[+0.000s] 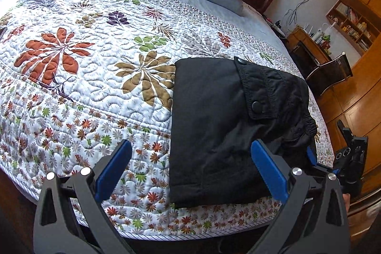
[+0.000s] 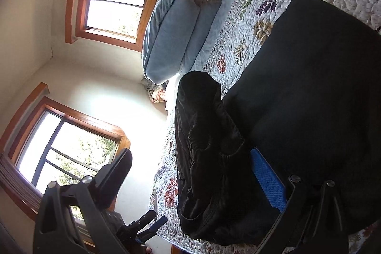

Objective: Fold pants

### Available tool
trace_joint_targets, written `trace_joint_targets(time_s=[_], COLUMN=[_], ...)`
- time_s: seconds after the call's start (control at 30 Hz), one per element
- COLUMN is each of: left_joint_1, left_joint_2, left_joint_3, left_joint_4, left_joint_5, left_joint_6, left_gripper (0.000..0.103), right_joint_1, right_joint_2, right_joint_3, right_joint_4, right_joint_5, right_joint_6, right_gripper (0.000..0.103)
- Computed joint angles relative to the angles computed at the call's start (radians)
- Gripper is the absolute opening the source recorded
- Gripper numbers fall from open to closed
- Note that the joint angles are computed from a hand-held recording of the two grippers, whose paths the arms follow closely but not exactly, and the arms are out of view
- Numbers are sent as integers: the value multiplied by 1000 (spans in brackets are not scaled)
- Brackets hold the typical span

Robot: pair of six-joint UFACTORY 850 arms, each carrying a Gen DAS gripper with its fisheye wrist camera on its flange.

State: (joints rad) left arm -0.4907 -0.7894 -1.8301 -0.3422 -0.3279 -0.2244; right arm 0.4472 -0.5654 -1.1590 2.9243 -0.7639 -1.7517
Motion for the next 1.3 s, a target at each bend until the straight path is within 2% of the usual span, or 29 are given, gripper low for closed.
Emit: trace_joint_targets(time_s=[0.2,0.33,0.43,0.5,0.6,0.7,0.9,1.1,1.3], left_joint_1=[-1,-1,-1,-2,-3,-5,6,10,-5], left_joint_2=[-12,-14,-20,-27,-41,-69,-58,-41,-54], left_joint_3=[-11,-14,-22,-32,-48,-89,-69,-53,-90], left_joint_4=[-42,-43,-23,10,77,166,184,184,167], left_joint_5=[-23,-28,-43,-62,-91,-163,-160,-144,-153], left_joint_6=[35,31,12,-20,-82,-167,-218,-221,-180], left_gripper=[100,100,100,100,100,100,100,100,100], right_joint_1=[15,22,26,28,24,31,54,63,33], right_joint_2=[-42,-68,-88,-96,-93,-78,-17,64,167], right_joint_3=[-83,-128,-166,-184,-171,-163,-148,-92,12], right_joint_4=[-4,-10,-23,-29,-44,-18,34,75,126], right_joint_5=[93,159,216,260,243,257,263,207,147], right_joint_6=[-33,-63,-101,-127,-106,-150,-298,-356,-388], right_gripper=[99,88,70,45,39,36,33,32,32])
